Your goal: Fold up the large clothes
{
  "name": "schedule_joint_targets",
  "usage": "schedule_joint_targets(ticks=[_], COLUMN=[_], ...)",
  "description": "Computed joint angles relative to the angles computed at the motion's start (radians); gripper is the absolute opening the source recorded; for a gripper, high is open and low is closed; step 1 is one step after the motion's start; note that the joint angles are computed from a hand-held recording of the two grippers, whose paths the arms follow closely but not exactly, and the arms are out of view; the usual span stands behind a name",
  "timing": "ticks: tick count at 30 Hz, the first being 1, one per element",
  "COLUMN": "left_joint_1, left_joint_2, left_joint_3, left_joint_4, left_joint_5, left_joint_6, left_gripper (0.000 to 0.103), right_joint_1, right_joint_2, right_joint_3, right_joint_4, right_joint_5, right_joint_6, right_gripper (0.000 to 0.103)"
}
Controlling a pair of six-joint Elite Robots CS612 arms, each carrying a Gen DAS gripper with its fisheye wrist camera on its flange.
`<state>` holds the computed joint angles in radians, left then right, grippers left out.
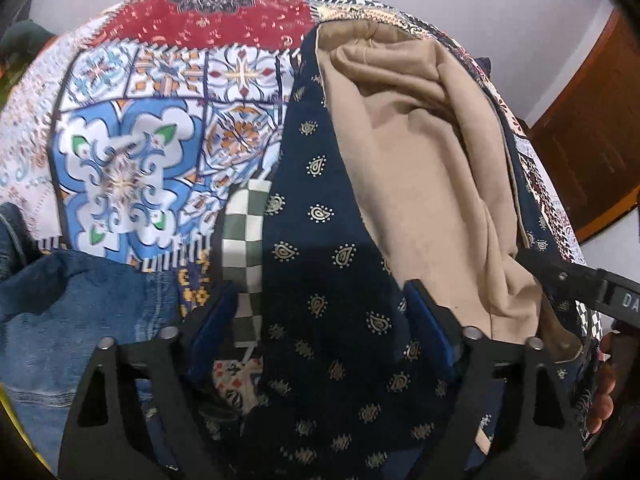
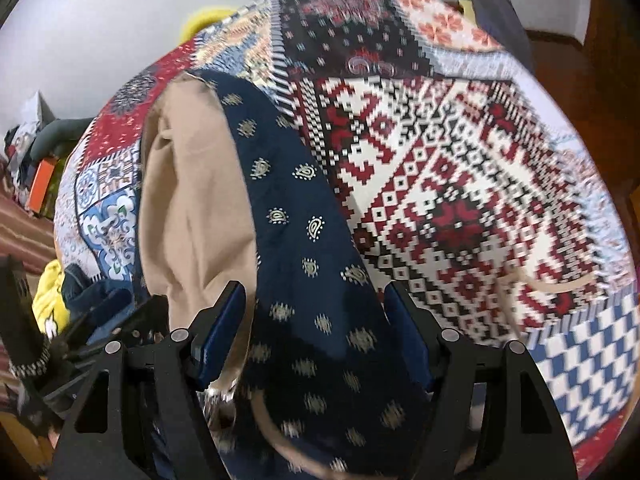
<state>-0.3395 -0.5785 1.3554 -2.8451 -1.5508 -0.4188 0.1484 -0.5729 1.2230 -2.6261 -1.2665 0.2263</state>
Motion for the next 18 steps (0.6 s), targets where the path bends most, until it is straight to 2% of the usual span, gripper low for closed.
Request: schedule_joint_targets(ticks=[2,3,4,5,7,9,11,16,18], left_joint_1=[0.000,-0.001,-0.003,-0.003,-0.010,-0.019,-0.032,-0.046,-0.053], left_joint_2=[0.004,0.003,0.001,-0.003,-0.018,-0.036,-0.069,-0.177,-0.212], left_joint_3=[0.008,0.013,0.018,0.027,0.040,0.058,0.102,0.239,0.285], left_joint_4=[-0.037,-0.049,-0.054,-0.064,-0.057,-0.064,-0.116,-0.263,-0.294], left_joint_5=[0.010,0.019,0.028,0.022,0.044,0.067,0.103,0.059,0.055], left_joint_6=[-0.008,-0.005,0.000,0.006,0.034,0.074,0.128,0.212,0.241], left_gripper=[0.073,0.065,0.053,0.044,0.018,0.013,0.011,0.010,0.010], right_joint_1=[-0.001,-0.002,-0.004,-0.004,-0.001,0.000,-0.005,-0.018,-0.022], right_joint_2=[0.012,0.013,0.015,0.013,0.004,-0.016,-0.045,-0.144,-0.179], right_joint_3=[-0.009,-0.008,-0.002,0.007,0.023,0.052,0.098,0.232,0.279], right_joint_4=[0.004,-0.003,-0.016,-0.029,-0.043,-0.067,-0.129,-0.263,-0.298], right_joint_5=[0.023,0.033,0.050,0.053,0.034,0.022,0.033,0.065,0.079], right_joint_6=[0.013,0.015,0.014,0.012,-0.014,-0.046,-0.047,-0.116,-0.141], right_gripper=[0.065,0.056,0.044,0.037,0.014,0.012,0.011,0.010,0.010])
